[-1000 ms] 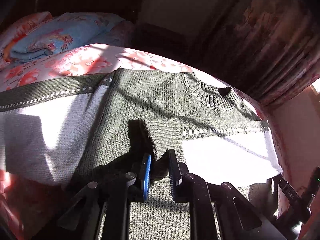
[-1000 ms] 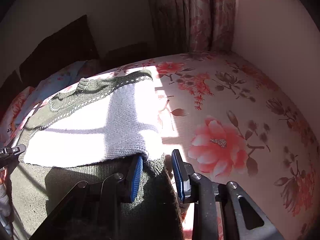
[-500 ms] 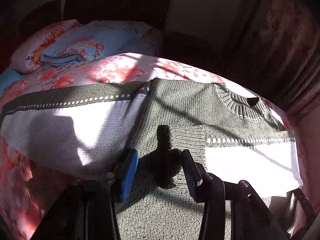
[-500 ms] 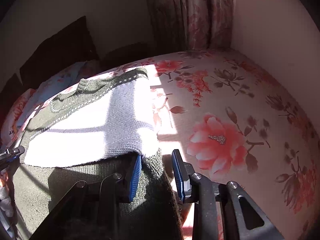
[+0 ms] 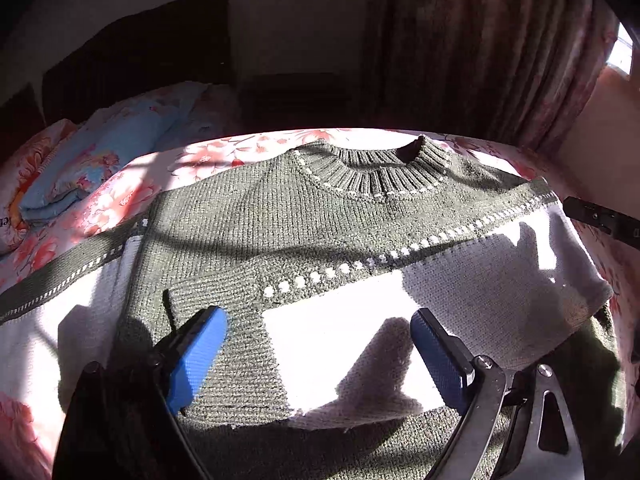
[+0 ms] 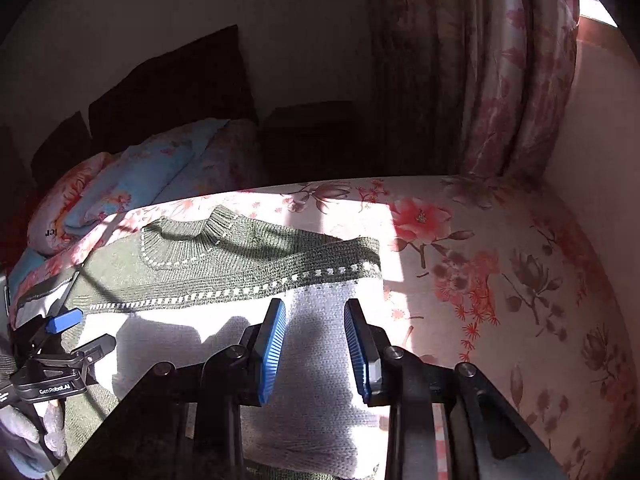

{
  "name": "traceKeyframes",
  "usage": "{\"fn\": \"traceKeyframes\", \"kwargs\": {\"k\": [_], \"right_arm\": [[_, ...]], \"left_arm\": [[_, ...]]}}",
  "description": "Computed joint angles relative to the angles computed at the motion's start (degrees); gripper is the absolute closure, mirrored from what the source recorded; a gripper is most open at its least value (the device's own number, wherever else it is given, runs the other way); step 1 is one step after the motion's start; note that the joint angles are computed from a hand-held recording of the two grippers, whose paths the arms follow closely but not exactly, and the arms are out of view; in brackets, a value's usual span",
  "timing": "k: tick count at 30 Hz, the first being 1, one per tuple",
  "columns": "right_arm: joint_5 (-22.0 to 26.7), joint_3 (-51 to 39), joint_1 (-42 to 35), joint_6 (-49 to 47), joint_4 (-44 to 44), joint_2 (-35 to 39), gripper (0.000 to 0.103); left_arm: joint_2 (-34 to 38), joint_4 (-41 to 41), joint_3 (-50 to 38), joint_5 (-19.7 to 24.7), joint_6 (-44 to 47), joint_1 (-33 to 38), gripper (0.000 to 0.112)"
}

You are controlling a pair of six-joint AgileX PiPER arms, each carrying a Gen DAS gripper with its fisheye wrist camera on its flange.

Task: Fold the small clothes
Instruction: 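Release the sleeve and withdraw the right gripper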

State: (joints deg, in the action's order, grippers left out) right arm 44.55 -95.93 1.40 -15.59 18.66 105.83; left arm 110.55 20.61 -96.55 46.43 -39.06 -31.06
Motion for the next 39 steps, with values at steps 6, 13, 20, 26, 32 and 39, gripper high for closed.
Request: {"fn": "traceKeyframes", "kwargs": {"k": [6, 13, 20, 26, 32, 39], "right_arm": [[14.5, -23.3, 1.0, -2.7, -2.3, 16.2, 0.075], [15.1, -22.4, 0.0, 0.5, -2.6, 14.6, 0.075], [14.1, -17.3, -1.3, 5.2, -6.8, 9.8, 0.077], [2.6, 12.8, -0.5, -7.1, 2.1, -12.3, 0.072], [-1.0, 31.2, 0.1, -11.2, 2.4, -21.7, 0.073], [-2.2, 39.0, -5.3, -9.2, -0.1, -30.5, 0.073]], "left_arm": [[2.4, 0.4, -4.1, 3.9, 1.5, -0.5, 0.009], [2.5, -0.6, -5.5, 4.5, 2.5, 0.1, 0.009], [2.1, 0.4, -3.5, 2.8, 0.9, -0.2, 0.009], [2.1, 0.6, -3.3, 2.6, 0.8, -0.2, 0.009], [2.1, 0.6, -3.4, 2.7, 0.9, -0.2, 0.009], [-7.6, 0.2, 6.6, 2.6, -1.5, -2.8, 0.009]]}}
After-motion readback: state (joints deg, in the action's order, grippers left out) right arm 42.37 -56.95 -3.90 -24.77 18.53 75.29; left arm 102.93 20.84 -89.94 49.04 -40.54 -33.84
